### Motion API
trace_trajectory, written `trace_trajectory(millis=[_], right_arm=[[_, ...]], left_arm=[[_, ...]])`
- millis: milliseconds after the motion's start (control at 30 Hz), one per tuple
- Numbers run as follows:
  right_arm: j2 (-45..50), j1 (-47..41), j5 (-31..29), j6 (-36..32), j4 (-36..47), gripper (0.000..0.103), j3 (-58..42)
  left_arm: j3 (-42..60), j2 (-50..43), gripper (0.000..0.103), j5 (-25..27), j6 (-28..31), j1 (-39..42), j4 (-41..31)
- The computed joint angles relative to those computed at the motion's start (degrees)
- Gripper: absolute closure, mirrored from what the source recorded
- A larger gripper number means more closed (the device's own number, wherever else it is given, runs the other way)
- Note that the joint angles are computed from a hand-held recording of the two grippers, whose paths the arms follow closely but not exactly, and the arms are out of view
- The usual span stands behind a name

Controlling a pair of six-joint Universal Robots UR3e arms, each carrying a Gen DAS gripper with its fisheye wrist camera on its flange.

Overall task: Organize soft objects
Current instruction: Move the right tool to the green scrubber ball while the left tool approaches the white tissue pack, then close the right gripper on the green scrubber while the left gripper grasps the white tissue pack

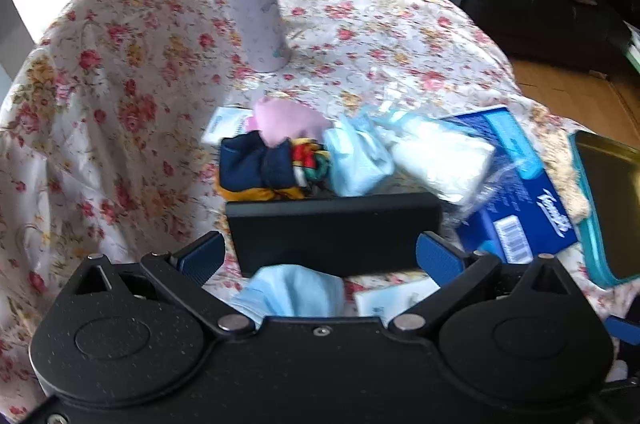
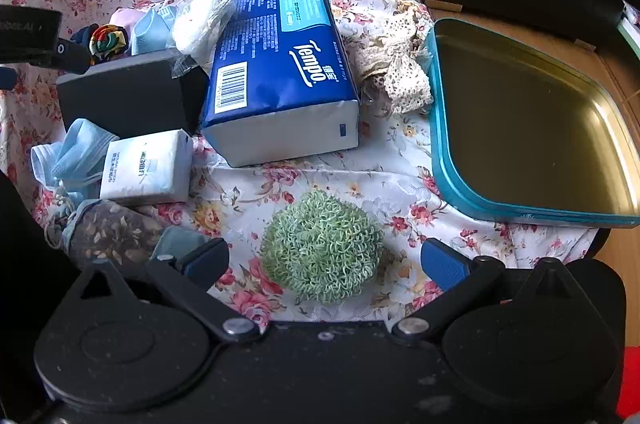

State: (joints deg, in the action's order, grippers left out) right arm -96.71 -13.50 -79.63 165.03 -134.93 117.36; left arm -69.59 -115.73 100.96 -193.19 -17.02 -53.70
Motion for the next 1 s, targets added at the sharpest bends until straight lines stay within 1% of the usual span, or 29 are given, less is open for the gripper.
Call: trace_trajectory(millis=[200,367,467,600,633,667,733,800,867,900,933,967,1000], right_arm=[[-0.4,-0.5,0.8,0.1,-2.0,0.001,1.6],[-1.2,-2.0,3.4,1.0,-2.7,0.001,2.5],[-0.5,-1.4,2.1,2.4,-3.8,0.001,2.4],[0.1,-1.8,2.1,2.6,-3.1,0.001,2.0],[0.3,-1.8,2.2,2.5,-2.7,0.002,1.9],[0.3,-2.1,2.5,2.2,-2.2,0.007,1.9],[0.4,-2.2,2.8,1.8,-1.6,0.01,1.8],[0.6,-1.5,1.8,1.7,-2.3,0.015,2.1],[0.7,-0.6,0.5,1.5,-3.3,0.027,2.4],[0.6,-0.5,0.4,1.1,-3.3,0.029,2.5],[0.3,-0.8,1.0,0.6,-3.0,0.037,2.6],[0.0,-1.1,1.5,0.3,-2.5,0.04,2.6],[-0.3,-1.2,1.6,0.3,-2.4,0.04,2.7]], left_arm=[[1.8,-1.1,0.004,-0.9,-0.3,-2.1,-0.9],[2.4,-1.2,0.004,-1.9,-0.9,-2.8,-1.2],[2.5,-1.2,0.004,-2.9,-2.0,-2.7,-1.4],[3.2,-1.7,0.004,-3.1,-3.5,-2.9,-2.0],[3.3,-1.7,0.004,-3.5,-4.0,-2.9,-2.1],[3.4,-1.7,0.004,-4.0,-4.5,-2.8,-2.3],[3.6,-1.7,0.004,-5.0,-5.1,-2.7,-2.6],[4.4,-2.1,0.004,-5.4,-5.8,-2.9,-3.1],[4.8,-2.4,0.004,-6.4,-6.7,-3.0,-3.2],[4.8,-2.5,0.004,-7.3,-7.3,-2.9,-3.3],[5.1,-2.9,0.004,-8.0,-8.0,-2.8,-3.7],[5.5,-3.3,0.004,-8.1,-8.5,-3.0,-4.1],[6.2,-3.8,0.004,-7.6,-8.9,-3.4,-4.6]])
